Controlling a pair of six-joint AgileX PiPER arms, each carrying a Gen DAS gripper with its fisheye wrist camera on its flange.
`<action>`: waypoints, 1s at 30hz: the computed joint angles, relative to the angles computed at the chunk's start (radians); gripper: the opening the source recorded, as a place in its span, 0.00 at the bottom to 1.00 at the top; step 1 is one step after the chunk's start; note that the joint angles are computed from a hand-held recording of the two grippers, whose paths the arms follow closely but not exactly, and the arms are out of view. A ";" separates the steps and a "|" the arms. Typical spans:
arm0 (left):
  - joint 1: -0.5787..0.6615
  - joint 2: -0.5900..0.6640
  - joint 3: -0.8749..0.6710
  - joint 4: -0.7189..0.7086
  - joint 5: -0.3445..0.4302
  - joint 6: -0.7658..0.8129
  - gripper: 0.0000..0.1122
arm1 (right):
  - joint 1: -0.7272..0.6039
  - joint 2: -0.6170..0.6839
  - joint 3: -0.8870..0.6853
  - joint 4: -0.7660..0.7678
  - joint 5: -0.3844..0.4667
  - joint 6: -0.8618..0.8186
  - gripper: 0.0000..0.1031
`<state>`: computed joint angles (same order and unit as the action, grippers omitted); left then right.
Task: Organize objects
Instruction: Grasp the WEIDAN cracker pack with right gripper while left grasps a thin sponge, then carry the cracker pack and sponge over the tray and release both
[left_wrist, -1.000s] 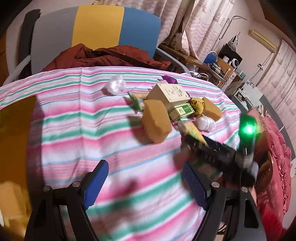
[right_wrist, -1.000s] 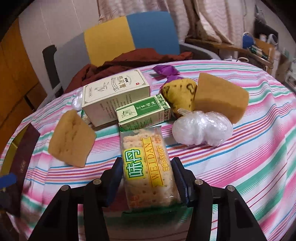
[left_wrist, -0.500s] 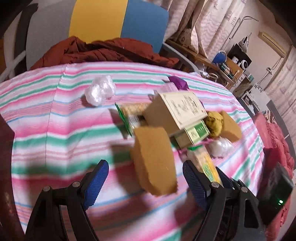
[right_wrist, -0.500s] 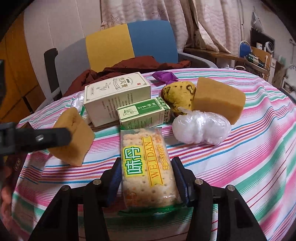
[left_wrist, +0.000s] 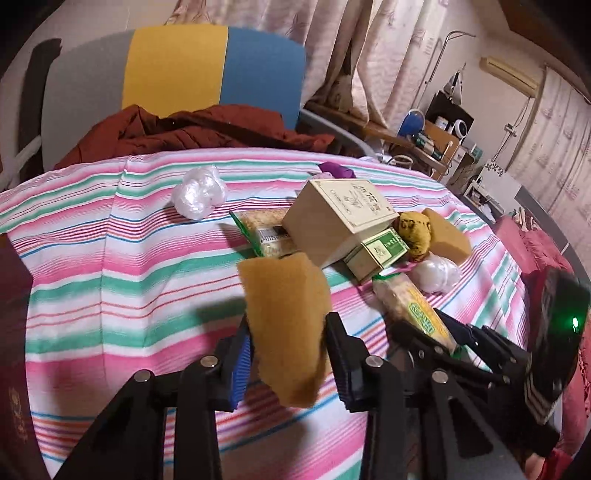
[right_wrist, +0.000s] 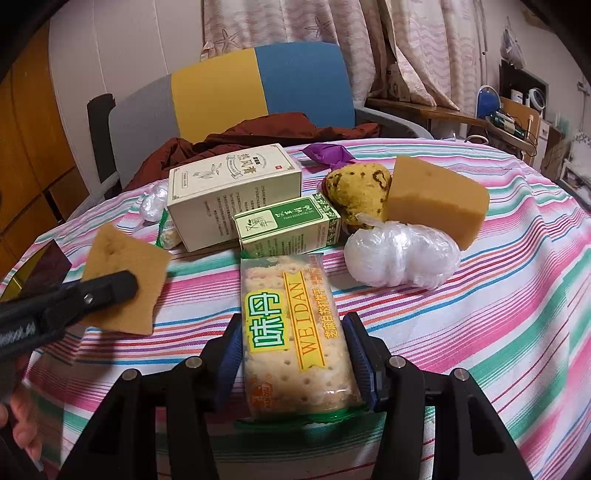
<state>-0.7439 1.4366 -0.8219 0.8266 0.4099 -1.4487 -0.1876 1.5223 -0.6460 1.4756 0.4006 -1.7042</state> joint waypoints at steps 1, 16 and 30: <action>-0.012 -0.012 0.025 0.055 -0.008 -0.063 0.33 | -0.002 -0.002 0.004 0.017 -0.001 -0.017 0.51; -0.045 -0.110 0.208 0.334 -0.094 -0.429 0.28 | -0.001 -0.101 0.094 0.115 -0.011 -0.116 0.48; -0.118 -0.303 0.353 0.328 -0.051 -0.506 0.25 | 0.026 -0.291 0.161 -0.230 0.107 0.296 0.47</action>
<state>-0.8621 1.1339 -0.4693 1.1544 0.3586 -1.9545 -0.1616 1.2309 -0.4846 1.2452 0.5079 -1.4083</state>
